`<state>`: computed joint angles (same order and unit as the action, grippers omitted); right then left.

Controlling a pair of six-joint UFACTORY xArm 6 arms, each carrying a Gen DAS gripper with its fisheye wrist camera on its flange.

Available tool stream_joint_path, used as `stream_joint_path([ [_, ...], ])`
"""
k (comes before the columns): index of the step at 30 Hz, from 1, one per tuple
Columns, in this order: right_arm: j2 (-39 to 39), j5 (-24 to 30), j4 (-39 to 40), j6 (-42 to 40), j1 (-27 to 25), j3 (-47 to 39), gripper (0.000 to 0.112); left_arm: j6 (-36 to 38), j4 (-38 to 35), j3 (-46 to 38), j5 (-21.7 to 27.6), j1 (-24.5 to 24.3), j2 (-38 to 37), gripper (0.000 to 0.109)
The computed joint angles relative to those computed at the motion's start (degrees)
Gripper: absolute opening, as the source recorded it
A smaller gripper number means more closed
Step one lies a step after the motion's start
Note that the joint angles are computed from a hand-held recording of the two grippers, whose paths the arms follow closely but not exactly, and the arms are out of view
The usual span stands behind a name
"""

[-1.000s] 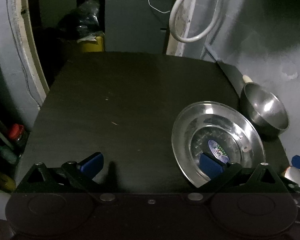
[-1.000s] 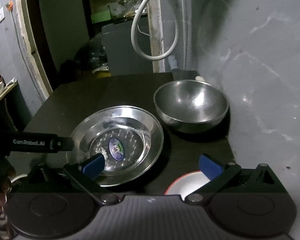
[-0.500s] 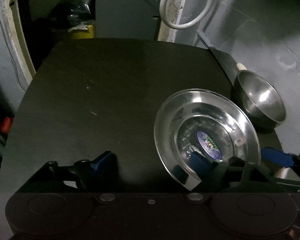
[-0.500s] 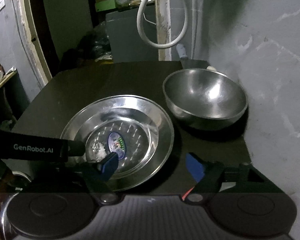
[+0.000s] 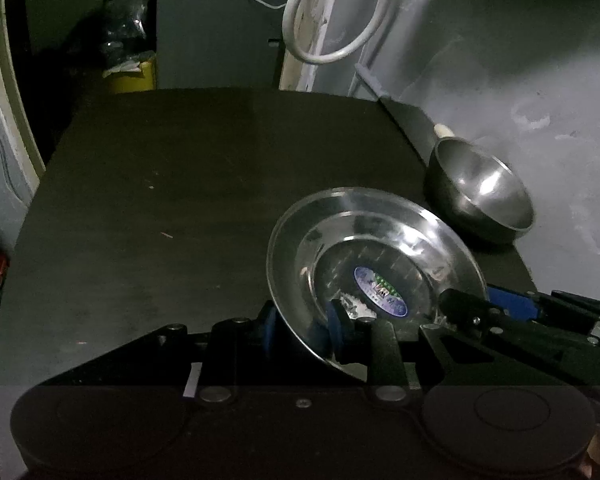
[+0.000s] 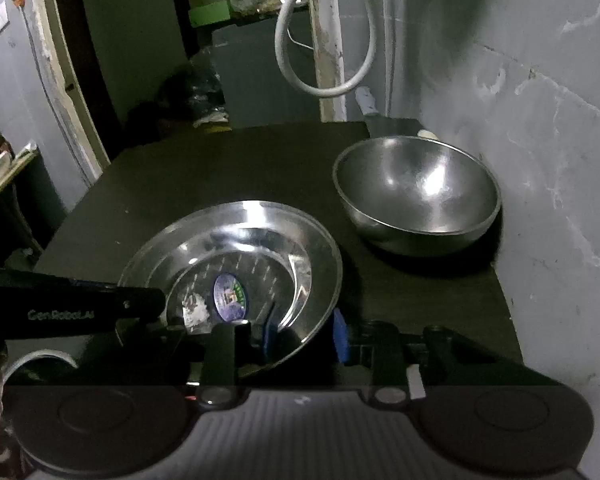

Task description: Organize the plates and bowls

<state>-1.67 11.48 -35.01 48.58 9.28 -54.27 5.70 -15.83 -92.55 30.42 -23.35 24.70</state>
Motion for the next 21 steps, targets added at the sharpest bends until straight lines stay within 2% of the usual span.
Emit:
stream_joint_path([
  [3, -1.29, -0.39, -1.98, 2.55, 0.63, 0.50, 0.032, 1.63, -1.41, 2.79, -1.40, 0.43, -2.45, 0.029],
  [7, -3.69, 0.23, -8.31, 9.03, 2.01, 0.90, 0.032, 4.95, -3.37, 6.99, -3.98, 0.97, -6.44, 0.029],
  [12, -7.40, 2.98, -15.95, 17.45, 4.78, 1.40, 0.032, 11.59, -8.27, 12.71, -6.55, 1.76, -12.32, 0.029],
  [17, -11.69, 7.91, -22.52, 25.76, 9.53, 2.61, 0.032, 18.12, -13.11, 18.60, -7.26, 2.94, -18.65, 0.029],
  [21, -14.40, 13.30, -23.80, 30.25, 14.44, 3.53, 0.032, 22.56, -16.63, 22.83, -6.16, 4.13, -23.34, 0.029],
])
